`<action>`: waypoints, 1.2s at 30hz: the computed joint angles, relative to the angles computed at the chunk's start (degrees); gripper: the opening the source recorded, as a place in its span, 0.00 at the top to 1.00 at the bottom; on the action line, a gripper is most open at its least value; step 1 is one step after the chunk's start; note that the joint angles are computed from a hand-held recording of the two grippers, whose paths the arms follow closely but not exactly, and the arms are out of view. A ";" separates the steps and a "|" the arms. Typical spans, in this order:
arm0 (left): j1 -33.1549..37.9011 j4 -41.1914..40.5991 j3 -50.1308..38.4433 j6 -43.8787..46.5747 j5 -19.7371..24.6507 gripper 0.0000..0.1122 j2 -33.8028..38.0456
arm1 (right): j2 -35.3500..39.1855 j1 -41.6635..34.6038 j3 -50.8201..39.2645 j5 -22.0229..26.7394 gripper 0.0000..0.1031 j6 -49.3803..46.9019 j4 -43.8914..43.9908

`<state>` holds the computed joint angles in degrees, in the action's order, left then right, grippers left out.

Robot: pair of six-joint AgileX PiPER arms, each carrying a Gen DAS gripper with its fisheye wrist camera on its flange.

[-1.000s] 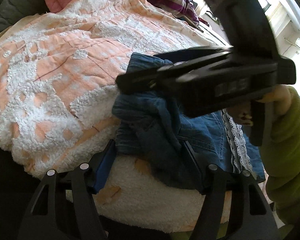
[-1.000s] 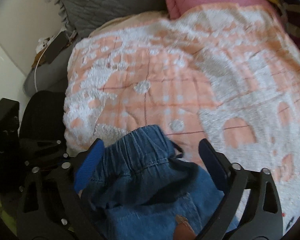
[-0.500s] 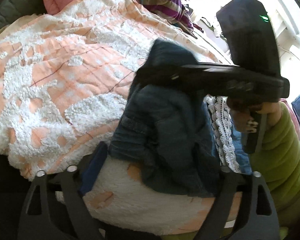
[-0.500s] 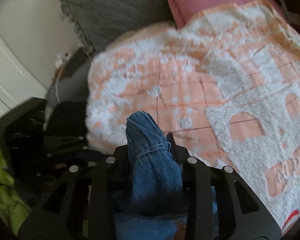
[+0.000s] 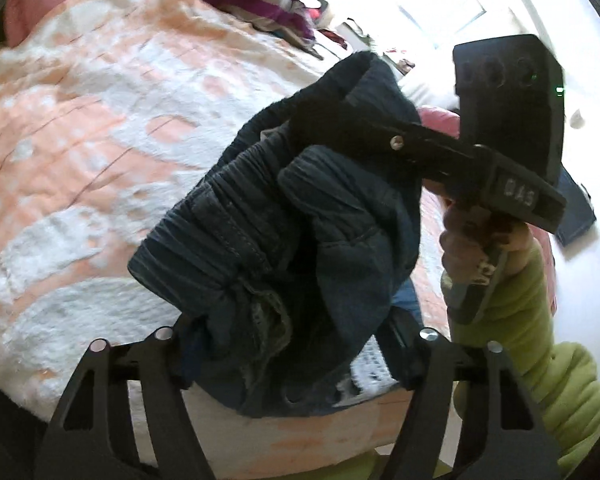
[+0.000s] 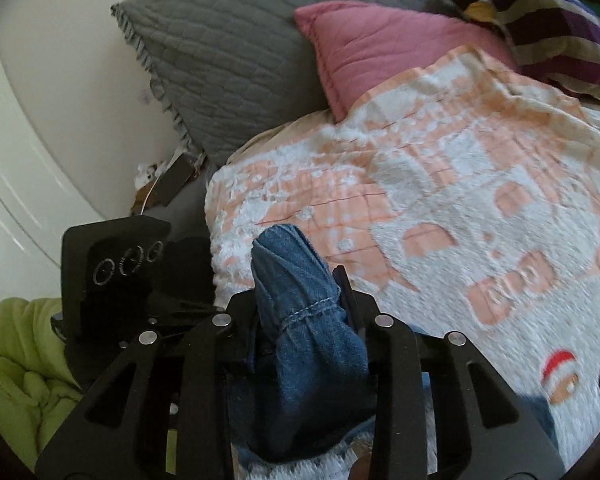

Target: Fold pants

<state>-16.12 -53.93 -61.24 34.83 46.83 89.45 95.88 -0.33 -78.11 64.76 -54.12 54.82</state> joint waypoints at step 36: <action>-21.71 7.45 -3.72 -1.88 -4.15 0.39 4.60 | -21.58 -26.84 33.73 -15.68 0.48 -4.64 -11.91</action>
